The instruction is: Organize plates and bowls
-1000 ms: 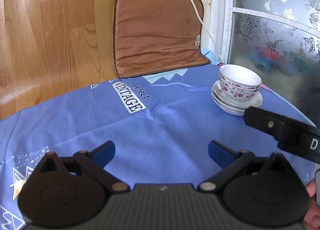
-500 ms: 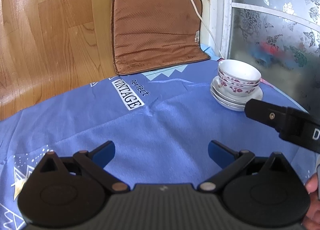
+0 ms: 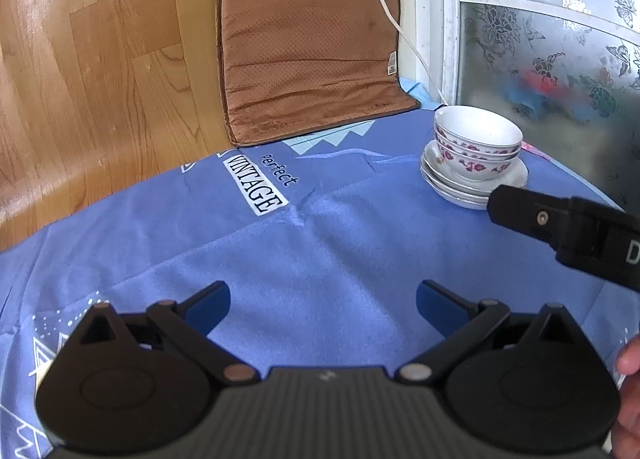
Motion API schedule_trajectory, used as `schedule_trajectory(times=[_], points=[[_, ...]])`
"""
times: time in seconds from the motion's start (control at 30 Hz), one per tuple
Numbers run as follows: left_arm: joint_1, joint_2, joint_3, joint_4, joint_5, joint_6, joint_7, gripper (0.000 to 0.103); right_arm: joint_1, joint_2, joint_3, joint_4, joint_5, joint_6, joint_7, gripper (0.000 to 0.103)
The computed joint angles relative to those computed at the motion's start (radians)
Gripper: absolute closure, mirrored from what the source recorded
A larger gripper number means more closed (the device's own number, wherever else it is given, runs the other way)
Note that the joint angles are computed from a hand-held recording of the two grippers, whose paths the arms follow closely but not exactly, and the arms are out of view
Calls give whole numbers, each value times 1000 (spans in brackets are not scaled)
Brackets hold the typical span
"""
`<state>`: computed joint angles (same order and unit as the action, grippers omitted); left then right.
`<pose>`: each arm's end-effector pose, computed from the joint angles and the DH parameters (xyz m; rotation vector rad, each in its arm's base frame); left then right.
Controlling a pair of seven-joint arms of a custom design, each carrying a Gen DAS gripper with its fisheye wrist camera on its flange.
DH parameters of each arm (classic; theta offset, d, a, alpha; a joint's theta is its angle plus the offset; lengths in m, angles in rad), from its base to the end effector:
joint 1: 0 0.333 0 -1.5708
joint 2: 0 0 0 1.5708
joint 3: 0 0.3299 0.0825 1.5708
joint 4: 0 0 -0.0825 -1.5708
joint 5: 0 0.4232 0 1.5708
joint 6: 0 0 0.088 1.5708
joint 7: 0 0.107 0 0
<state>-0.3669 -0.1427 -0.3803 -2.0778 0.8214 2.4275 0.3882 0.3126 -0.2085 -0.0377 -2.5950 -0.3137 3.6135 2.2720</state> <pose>0.4288 -0.4057 0.5399 -1.6335 1.7783 -0.7177 0.4596 0.1697 0.4640 -1.3456 1.4181 -0.4390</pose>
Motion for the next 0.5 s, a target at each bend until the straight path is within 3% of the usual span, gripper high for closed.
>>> schedule_trajectory(times=[0.5], points=[[-9,10,4,5,-30,-9,35,0,0,-3,9,-5,17,-1,-11,1]])
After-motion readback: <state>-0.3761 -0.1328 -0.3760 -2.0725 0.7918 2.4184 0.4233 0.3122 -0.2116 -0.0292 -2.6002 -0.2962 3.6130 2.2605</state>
